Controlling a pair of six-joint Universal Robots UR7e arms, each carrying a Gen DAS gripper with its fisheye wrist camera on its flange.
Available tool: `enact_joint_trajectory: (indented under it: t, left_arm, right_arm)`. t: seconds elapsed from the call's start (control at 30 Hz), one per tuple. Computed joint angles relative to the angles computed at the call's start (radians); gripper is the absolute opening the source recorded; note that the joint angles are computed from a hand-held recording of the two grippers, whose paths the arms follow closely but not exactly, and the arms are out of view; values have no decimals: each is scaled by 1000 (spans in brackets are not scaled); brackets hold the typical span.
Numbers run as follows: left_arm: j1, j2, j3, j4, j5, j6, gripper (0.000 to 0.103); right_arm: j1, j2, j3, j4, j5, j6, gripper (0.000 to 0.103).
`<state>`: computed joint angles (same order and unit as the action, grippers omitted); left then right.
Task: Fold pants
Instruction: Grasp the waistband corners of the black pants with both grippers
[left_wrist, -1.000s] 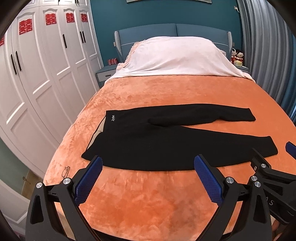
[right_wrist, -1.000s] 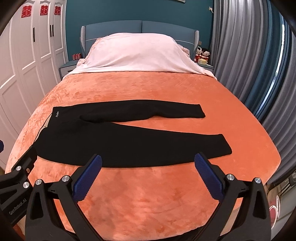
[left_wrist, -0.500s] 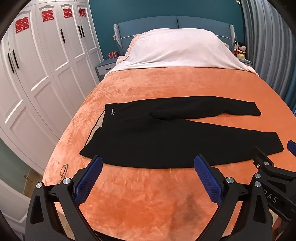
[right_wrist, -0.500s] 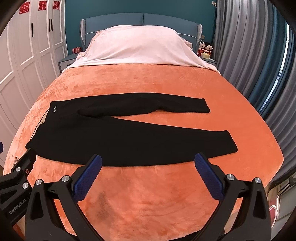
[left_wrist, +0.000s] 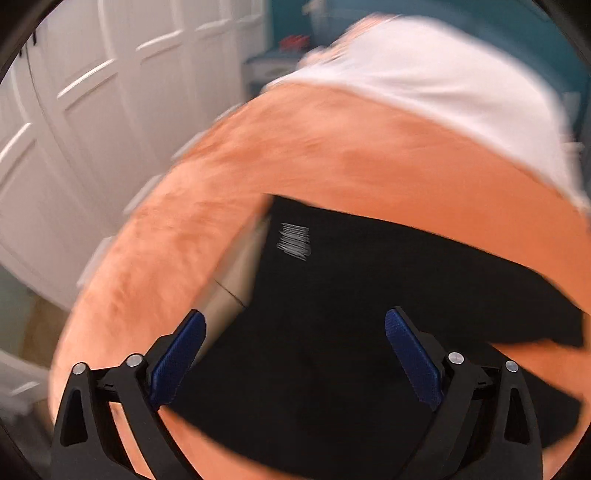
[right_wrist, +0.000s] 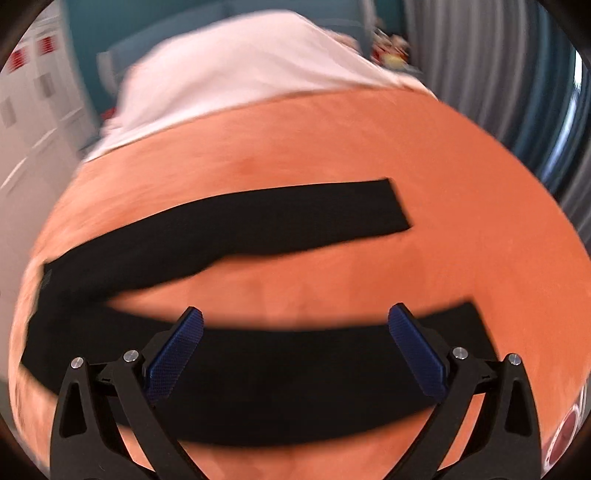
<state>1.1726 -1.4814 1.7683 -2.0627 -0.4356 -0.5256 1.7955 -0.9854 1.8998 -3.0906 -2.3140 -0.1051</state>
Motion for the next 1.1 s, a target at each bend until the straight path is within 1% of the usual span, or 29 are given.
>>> enact_joint_trajectory:
  t: [0.03, 0.07, 0.1, 0.13, 0.17, 0.2, 0.23, 0.27, 0.3, 0.33, 0.37, 0.43, 0.47, 0.5, 0.53, 0.57, 0.6, 0.63, 0.67, 0.7, 0.73, 0.77, 0.83, 0.87, 0.93, 1.0, 1.03, 1.1]
  left_arm:
    - [67, 79, -87, 0, 22, 14, 91]
    - [125, 155, -180, 43, 43, -2, 86]
    - [157, 200, -239, 60, 42, -15, 86]
    - [184, 239, -287, 35, 18, 6, 86]
    - [217, 290, -352, 11, -27, 45, 87]
    - [239, 329, -403, 16, -52, 57, 88]
    - [257, 373, -458, 47, -65, 57, 88]
    - [269, 410, -499, 72, -54, 47, 89]
    - [279, 439, -529, 79, -49, 49, 89]
    - [284, 450, -538, 68, -44, 59, 91]
    - [287, 470, -547, 14, -30, 85, 91]
    - [289, 481, -558, -13, -30, 103, 91]
    - [293, 486, -574, -4, -49, 112, 84]
    - [296, 485, -580, -19, -80, 143, 77]
    - [299, 489, -592, -25, -100, 162, 66]
    - [295, 484, -594, -23, -104, 166, 47]
    - [293, 481, -593, -30, -112, 171, 39]
    - [290, 474, -591, -29, -116, 169, 24]
    - [287, 456, -578, -44, -155, 184, 14]
    - [282, 432, -557, -66, -190, 194, 12]
    - [279, 420, -542, -87, -201, 202, 10]
    - [269, 384, -500, -142, -236, 230, 9]
    - [252, 340, -449, -187, -260, 256, 8]
    - [240, 301, -411, -214, -288, 272, 8]
    - [221, 244, -360, -226, -322, 274, 8]
    - [190, 153, -277, -243, -358, 280, 8]
    - [182, 131, -257, -246, -369, 280, 8]
    - [143, 29, -168, -227, -383, 267, 8]
  right_arm:
    - [-44, 23, -62, 41, 10, 0, 98]
    - [-96, 71, -160, 83, 2, -5, 98]
    - [-123, 95, -216, 115, 3, -7, 98]
    - [-147, 129, -276, 125, -2, -14, 98]
    - [-172, 172, -348, 123, -13, -30, 98]
    - [-193, 208, -416, 146, -17, -32, 98]
    - [-206, 232, -461, 167, -27, -30, 98]
    - [-223, 269, -529, 205, -45, -29, 98]
    - [-234, 297, -574, 210, -61, -36, 98]
    - [-244, 319, -607, 204, -58, -51, 98]
    - [-252, 329, -627, 213, -45, -52, 98]
    - [-266, 346, -655, 230, -16, -65, 97]
    - [-267, 360, -670, 242, -10, -79, 95]
    - [-269, 366, -675, 242, 4, -101, 71]
    - [-267, 368, -670, 237, 22, -118, 55]
    - [-263, 370, -668, 228, 30, -127, 48]
    - [-261, 368, -661, 208, 39, -143, 20]
    - [-263, 349, -642, 216, 91, -148, 14]
    - [-259, 341, -629, 200, 104, -156, 14]
    - [-253, 339, -619, 173, 95, -179, 14]
    - [-245, 321, -589, 145, 105, -197, 13]
    - [-240, 303, -563, 121, 119, -207, 13]
    - [-229, 256, -500, 82, 147, -212, 13]
    - [-224, 230, -464, 59, 163, -216, 13]
    - [-212, 181, -413, 36, 195, -226, 13]
    - [-195, 124, -354, 18, 231, -242, 13]
    - [-186, 91, -317, 11, 250, -247, 13]
    - [-167, 31, -250, -2, 274, -271, 13]
